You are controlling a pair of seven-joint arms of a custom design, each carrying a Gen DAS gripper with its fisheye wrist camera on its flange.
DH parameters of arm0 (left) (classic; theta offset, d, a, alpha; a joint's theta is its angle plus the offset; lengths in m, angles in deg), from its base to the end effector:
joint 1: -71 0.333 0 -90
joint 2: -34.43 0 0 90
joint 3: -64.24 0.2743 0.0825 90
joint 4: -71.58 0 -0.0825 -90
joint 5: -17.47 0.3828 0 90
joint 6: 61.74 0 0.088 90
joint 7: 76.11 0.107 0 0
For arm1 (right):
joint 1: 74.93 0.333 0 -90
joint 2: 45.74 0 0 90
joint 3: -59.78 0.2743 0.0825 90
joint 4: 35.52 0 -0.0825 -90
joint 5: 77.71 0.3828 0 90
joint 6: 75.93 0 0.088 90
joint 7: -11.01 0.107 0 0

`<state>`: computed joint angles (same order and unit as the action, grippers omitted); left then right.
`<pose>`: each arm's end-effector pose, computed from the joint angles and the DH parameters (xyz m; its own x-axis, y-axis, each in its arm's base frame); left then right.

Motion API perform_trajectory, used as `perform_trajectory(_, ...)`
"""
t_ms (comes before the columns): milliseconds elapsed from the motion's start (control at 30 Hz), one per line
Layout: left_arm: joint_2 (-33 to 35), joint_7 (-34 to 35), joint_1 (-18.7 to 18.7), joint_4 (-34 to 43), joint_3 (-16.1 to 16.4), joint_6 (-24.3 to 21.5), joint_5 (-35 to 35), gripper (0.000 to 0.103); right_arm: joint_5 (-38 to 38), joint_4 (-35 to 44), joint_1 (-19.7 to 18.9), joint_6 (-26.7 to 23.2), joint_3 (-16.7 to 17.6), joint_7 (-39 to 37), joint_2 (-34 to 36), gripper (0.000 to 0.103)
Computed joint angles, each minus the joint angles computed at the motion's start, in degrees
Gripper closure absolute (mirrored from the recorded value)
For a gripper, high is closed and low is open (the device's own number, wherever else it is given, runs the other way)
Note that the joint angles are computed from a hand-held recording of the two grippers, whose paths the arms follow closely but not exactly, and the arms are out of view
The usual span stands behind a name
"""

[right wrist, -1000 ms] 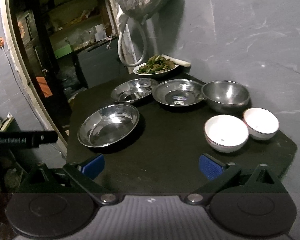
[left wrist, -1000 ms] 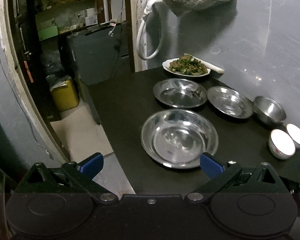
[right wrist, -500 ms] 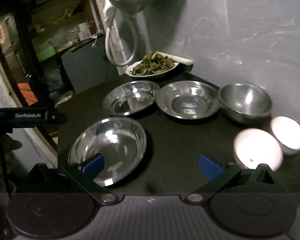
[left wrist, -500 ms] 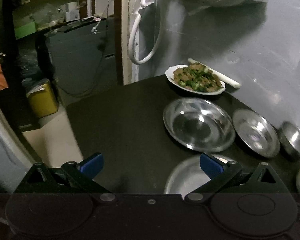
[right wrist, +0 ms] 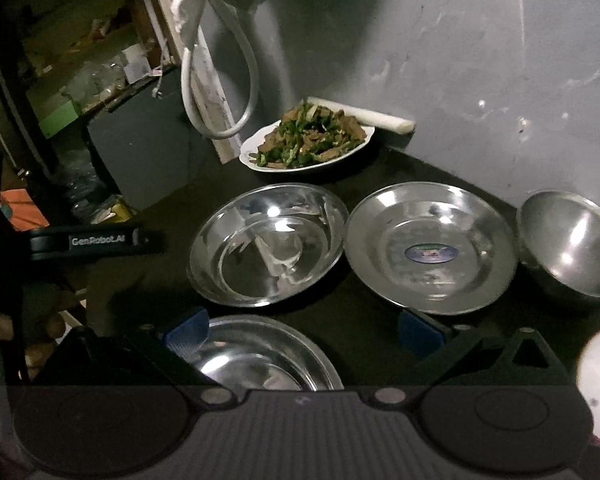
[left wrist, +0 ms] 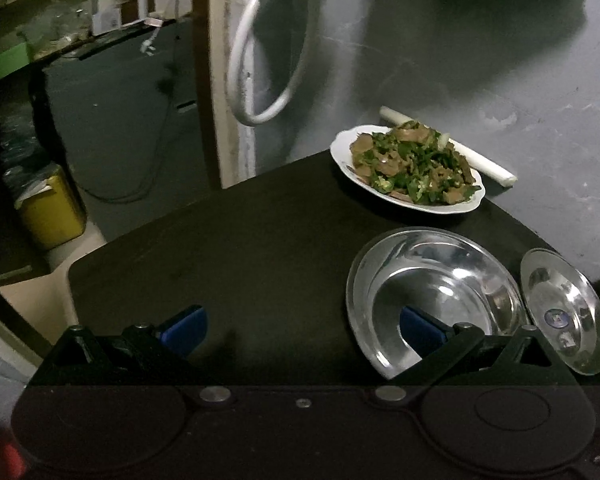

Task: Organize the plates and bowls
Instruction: 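Reach the left tool to the large steel plate and grasp its rim, then lift the large steel plate with the left tool onto the plain steel plate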

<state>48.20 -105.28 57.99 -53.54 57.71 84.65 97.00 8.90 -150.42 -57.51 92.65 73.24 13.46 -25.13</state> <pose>0.5154 -0.1982 0.2447 0.5272 -0.8479 0.0560 -0.5808 -0.4077 -0.7046 0.5404 0.2441 0.2611 0.6142 -0.7610 -0.2090 -0.6372 -0.3221 -0.7002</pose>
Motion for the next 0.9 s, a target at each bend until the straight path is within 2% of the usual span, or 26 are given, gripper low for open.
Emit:
perform_trajectory(200,3.9,3.2,1.1,3.8,1.5,3.9,0.0,0.004,-3.9,5.4,0.6,1.0,0.6,7.3,4.8,0.004)
perform_trajectory(467,6.4,1.6,1.3,5.9,3.3,9.1,1.2,0.023,-12.6,9.7,-0.4,0.4,1.8,19.1,9.2,0.015)
perform_trajectory(600,7.3,2.0,1.3,6.8,3.6,11.1,1.5,0.027,-15.5,10.4,-1.2,-0.6,2.6,22.6,10.3,0.022)
perform_trajectory(700,7.8,3.7,1.1,7.2,3.6,11.0,-0.4,0.038,-17.6,10.7,-1.5,-1.0,2.9,24.6,10.8,0.029)
perform_trajectory(767,7.9,4.0,1.2,7.1,3.9,11.8,-1.1,0.052,-19.1,11.0,-1.3,-1.0,2.9,26.5,11.3,0.036)
perform_trajectory(900,7.8,4.5,1.1,6.7,4.3,12.5,-2.3,0.059,-21.7,11.8,-1.1,-0.1,3.0,29.7,12.4,0.047)
